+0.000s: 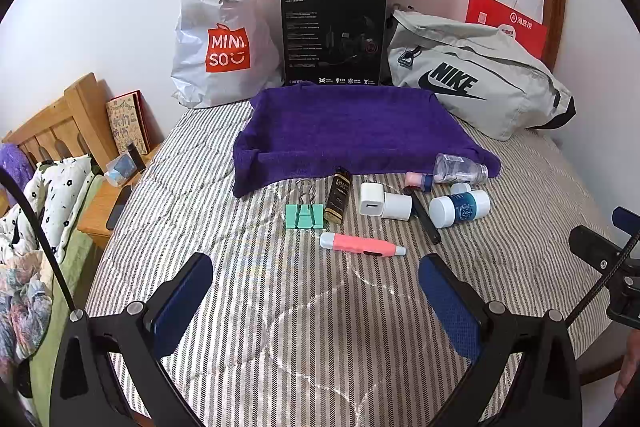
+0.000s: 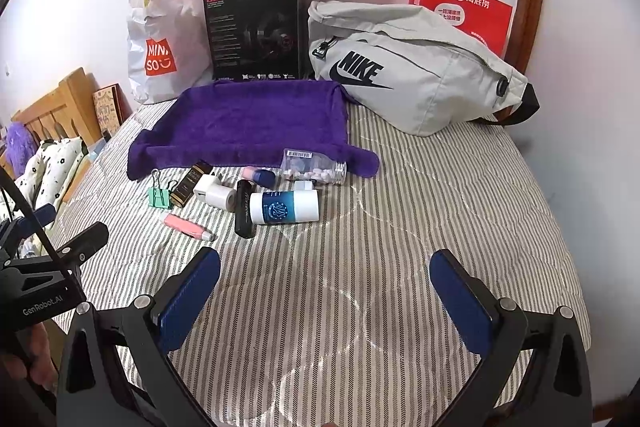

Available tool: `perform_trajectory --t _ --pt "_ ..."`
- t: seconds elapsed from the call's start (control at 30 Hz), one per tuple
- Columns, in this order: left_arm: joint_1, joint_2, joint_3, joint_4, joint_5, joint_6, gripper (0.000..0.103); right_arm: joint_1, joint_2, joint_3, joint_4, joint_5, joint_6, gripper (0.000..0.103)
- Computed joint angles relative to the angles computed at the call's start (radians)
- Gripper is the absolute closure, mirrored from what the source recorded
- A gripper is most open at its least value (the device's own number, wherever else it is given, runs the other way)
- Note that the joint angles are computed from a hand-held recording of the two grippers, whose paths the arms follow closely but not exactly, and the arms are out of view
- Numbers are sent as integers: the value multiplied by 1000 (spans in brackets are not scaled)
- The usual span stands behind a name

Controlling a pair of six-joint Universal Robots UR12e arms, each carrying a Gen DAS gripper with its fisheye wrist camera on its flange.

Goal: Organize rigid objects

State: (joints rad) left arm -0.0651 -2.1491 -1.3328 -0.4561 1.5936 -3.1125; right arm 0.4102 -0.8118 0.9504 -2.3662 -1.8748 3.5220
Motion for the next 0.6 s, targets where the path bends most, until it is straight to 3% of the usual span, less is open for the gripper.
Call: perform_trajectory --t 0.6 --pt "1 1 2 4 -2 -3 0 0 -2 3 -6 14 8 0"
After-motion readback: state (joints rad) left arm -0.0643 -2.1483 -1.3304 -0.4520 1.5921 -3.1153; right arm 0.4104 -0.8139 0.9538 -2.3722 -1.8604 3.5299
